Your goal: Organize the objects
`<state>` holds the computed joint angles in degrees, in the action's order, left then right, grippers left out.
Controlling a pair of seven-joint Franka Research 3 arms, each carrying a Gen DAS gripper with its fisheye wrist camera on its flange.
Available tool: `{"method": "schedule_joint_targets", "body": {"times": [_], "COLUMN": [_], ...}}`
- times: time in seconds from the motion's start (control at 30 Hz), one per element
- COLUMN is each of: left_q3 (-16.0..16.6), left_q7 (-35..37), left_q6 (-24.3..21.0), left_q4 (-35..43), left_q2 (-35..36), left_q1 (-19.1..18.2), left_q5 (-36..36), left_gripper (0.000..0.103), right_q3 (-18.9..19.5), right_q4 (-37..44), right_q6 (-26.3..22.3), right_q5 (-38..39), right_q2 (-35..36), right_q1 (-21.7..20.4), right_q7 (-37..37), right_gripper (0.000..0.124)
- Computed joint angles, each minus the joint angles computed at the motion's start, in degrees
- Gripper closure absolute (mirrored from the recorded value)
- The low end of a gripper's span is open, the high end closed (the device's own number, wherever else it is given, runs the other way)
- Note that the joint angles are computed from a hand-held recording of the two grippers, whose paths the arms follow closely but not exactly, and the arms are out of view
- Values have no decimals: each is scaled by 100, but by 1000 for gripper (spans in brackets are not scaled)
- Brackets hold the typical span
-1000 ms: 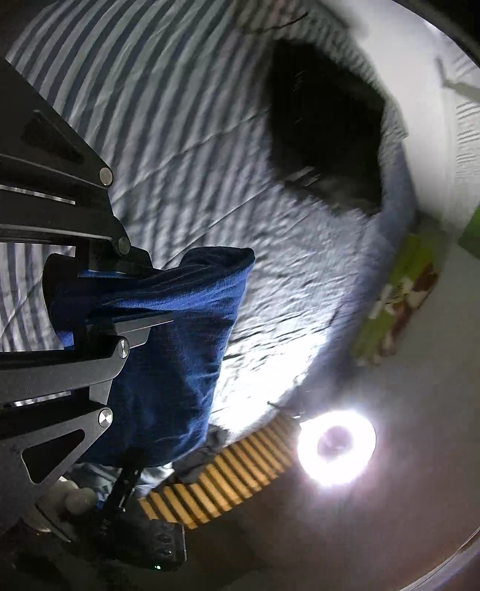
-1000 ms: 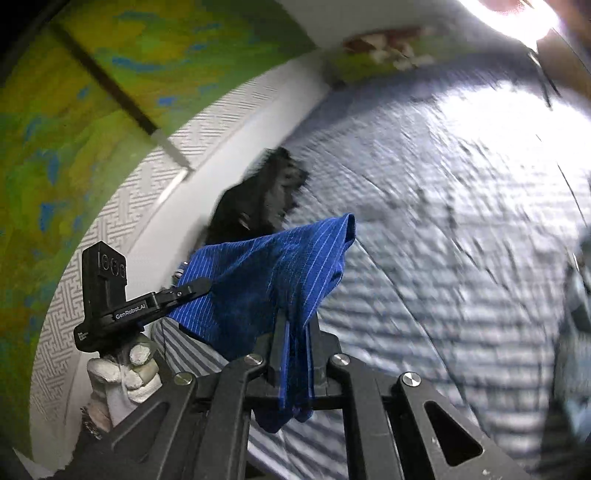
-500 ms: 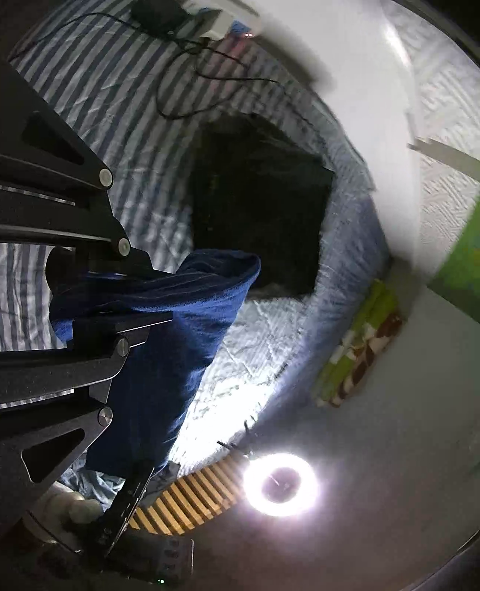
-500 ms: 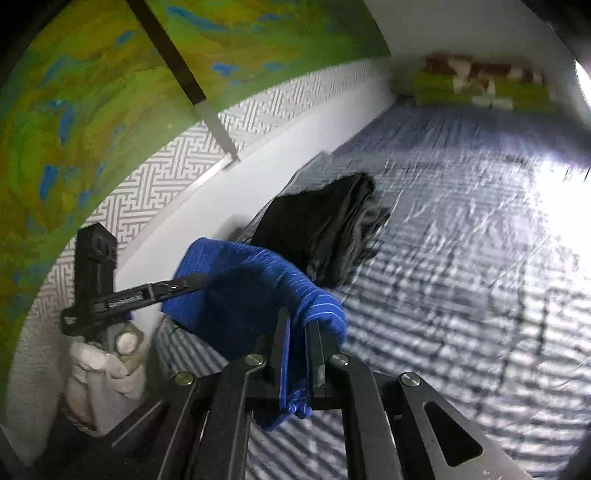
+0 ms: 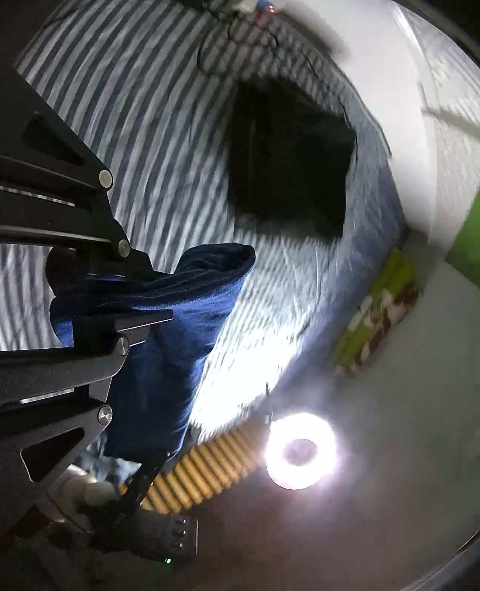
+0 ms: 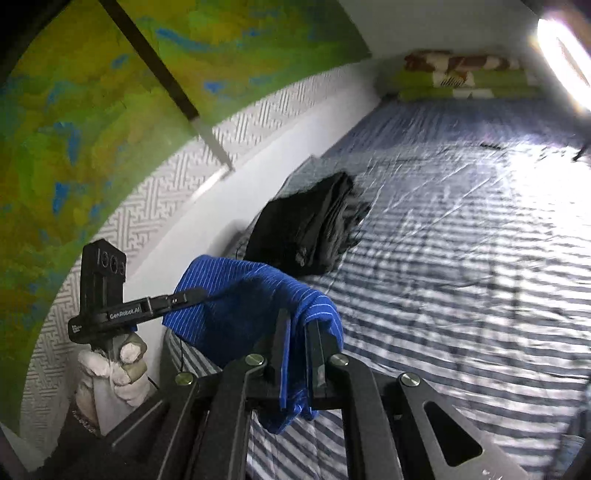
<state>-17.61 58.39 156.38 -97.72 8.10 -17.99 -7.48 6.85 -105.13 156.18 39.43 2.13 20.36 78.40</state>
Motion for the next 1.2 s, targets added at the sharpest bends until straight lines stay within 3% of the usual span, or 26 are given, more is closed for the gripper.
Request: {"method": "schedule_joint_targets", "body": {"times": [0.23,0.4,0.5,0.57,0.67,0.77,0.83,0.87,0.9,0.97,1.07,1.2], "left_q3": [-336,-333,-121,38,155,111,10,24,18,-86,-177,-178], "left_q7": [-57,-486,-1019,-1401,-1838,-2073,-1934,-1961,-1929,-1625,-1218,-1089], "left_q6": [-24,69,-179,-597,-972,-744,-474,-438,-378,-303,-374,-550], "left_q4": [717,313,1,-68,-123,-436,-625,-636,-641,-548,-324,82], "left_q2": [408,490,544,710,892,706,539,511,505,587,809,1272], "left_q1": [-515,-779,-892,-917,-844,-677,-534,-536,-524,-407,-284,-278], "left_q5": [14,308,802,1177,1377,1334,1160,1228,1260,1037,727,582], "left_gripper": [92,92,92,91,88,83,61,57,55,54,47,46], "right_q3": [-266,-450,-538,-515,-253,-255,-229,-257,-290,-332,-358,-266], "right_q4": [-1242,-1986,-2421,-2611,-2602,-2556,-2707,-2761,-2775,-2697,-2380,-1935], "right_q6": [-60,-37,-77,-204,-519,-947,-658,-465,-299,4,-6,-126], "right_q5": [-356,-61,457,833,318,732,881,1087,1270,1475,1429,1362], "right_q2": [-1614,-2095,-1933,-1584,-1013,-884,-1088,-1171,-1193,-1124,-786,-235], "right_q1": [-120,59,264,377,265,281,261,264,264,220,116,8], "right_q7": [299,253,199,218,635,177,-77,-246,-365,-391,-390,-366], "right_gripper": [118,118,118,118,115,114,106,92,82,81,81,80]}}
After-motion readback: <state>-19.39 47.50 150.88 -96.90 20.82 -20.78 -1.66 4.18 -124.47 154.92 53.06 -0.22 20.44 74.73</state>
